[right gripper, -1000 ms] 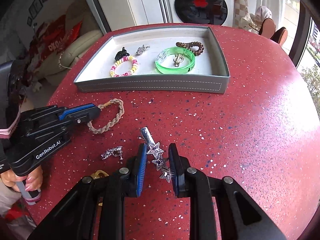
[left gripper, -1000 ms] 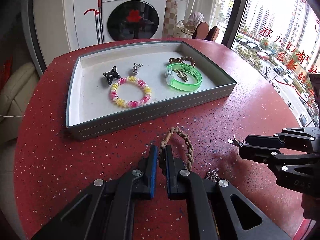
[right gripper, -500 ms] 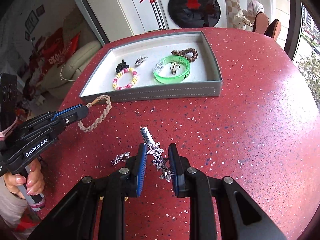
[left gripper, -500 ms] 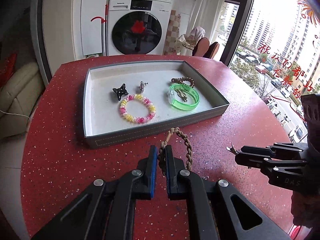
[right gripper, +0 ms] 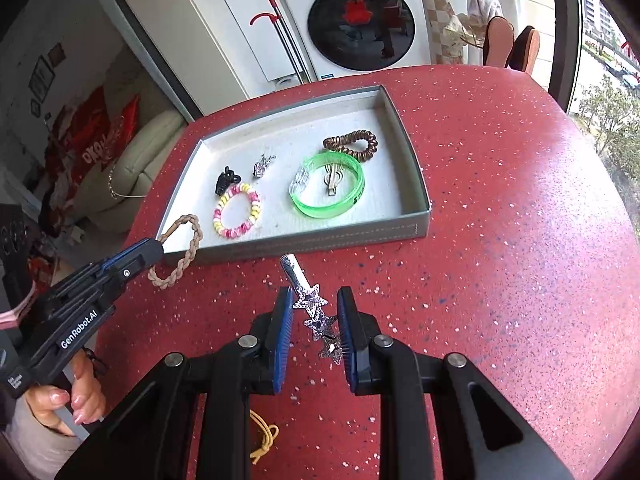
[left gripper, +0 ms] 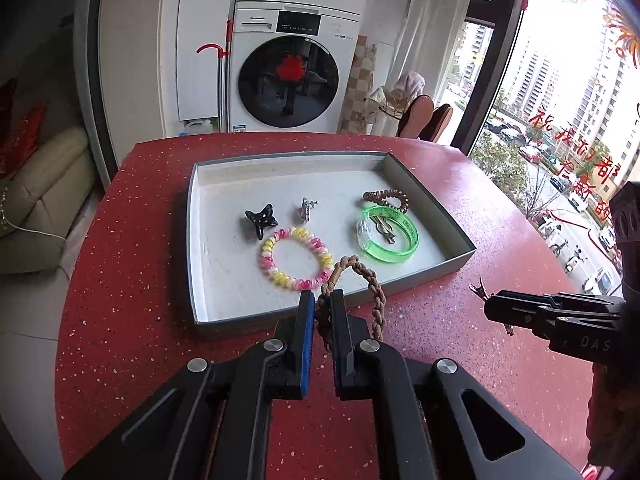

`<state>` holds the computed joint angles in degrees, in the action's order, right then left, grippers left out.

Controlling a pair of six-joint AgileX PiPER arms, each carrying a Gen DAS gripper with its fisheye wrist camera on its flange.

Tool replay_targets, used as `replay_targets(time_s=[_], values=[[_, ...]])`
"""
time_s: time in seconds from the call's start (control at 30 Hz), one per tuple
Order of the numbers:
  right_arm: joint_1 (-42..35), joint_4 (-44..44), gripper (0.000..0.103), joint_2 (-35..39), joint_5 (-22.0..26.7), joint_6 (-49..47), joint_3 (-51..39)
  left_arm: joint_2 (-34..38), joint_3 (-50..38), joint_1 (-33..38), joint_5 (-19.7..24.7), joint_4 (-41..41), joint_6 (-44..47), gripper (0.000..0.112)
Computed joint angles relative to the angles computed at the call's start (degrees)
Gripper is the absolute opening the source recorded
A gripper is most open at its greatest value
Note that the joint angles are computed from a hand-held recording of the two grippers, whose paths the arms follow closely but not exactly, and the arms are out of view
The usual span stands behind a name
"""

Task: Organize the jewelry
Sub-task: 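Carry the braided bracelet and star clip into the white tray, then lower both items into the tray and open both tools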

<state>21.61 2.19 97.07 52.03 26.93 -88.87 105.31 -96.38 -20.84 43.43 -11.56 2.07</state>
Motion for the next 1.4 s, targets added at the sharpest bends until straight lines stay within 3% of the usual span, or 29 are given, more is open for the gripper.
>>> replay_targets(time_s=[0.47,0.9,1.23,1.4], values=[[-1.76,-2.92,0.024,10.03,3.99,0.60,-15.21,8.84,-13.26,1.44,3.73,4.38,-3.10,0.026],[-4.64,-4.80,0.024,16.50,4.62,2.76,-20.89,17.13,-24.22,1.92,7.64,8.97,-7.15,0.026],[-4.42,-9.89,0.024,25.25,11.82,6.66,-31.17,22.91,-30.03,0.24,10.93,13.19,-9.82,0.026],[-4.52,-10.41,0.024,26.11,11.34,8.54,-31.88,24.81,-32.25,-0.39,11.82,15.57,-10.72,0.026]])
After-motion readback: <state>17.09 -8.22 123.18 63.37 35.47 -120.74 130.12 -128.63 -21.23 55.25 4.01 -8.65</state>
